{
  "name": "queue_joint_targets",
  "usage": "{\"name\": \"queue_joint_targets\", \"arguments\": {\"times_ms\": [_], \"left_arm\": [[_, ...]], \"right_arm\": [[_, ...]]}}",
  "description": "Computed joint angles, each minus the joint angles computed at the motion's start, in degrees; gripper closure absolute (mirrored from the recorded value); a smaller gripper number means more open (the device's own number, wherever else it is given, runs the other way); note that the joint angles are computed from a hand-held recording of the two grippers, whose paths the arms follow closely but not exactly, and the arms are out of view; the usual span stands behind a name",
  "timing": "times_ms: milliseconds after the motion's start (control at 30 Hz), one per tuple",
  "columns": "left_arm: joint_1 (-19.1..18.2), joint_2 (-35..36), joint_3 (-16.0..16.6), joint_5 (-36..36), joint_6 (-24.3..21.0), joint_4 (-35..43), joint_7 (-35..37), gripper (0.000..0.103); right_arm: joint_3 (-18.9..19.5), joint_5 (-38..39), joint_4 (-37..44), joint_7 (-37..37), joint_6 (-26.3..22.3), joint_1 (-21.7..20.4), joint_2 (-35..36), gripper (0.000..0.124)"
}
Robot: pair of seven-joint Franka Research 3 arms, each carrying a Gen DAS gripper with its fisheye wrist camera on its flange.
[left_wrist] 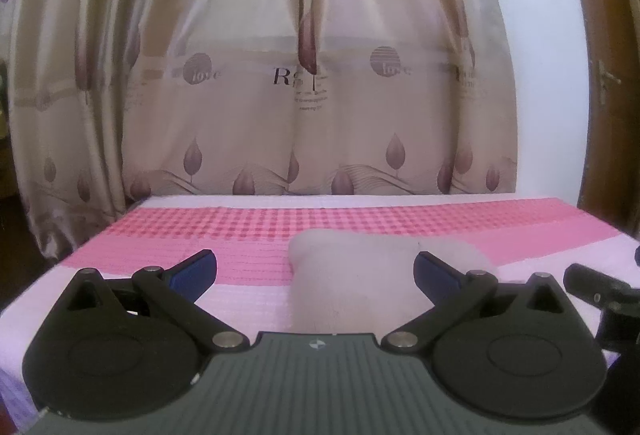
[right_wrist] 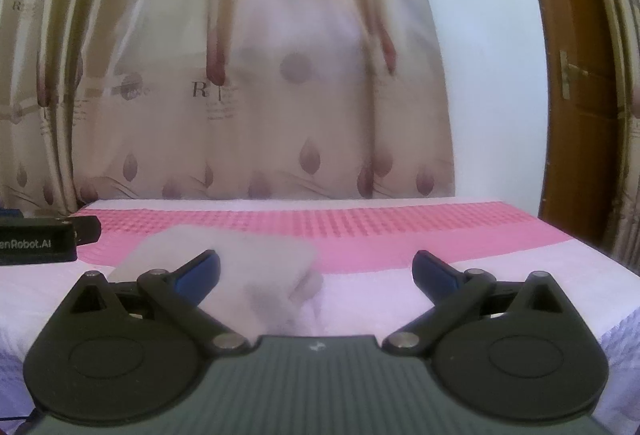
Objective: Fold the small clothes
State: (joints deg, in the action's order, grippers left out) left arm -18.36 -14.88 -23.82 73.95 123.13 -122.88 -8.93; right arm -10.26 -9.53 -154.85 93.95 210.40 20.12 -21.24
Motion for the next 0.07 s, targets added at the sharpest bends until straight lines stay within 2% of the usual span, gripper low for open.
{"name": "queue_joint_targets", "arguments": {"times_ms": [67], "left_arm": [[-0.05, -0.13, 0.05, 0.20, 0.33, -0.08, 0.16, 0.000]], "right_arm": [[0.53, 0.62, 0.21, -0.33, -0.32, -0.40, 0.12, 0.021]]}}
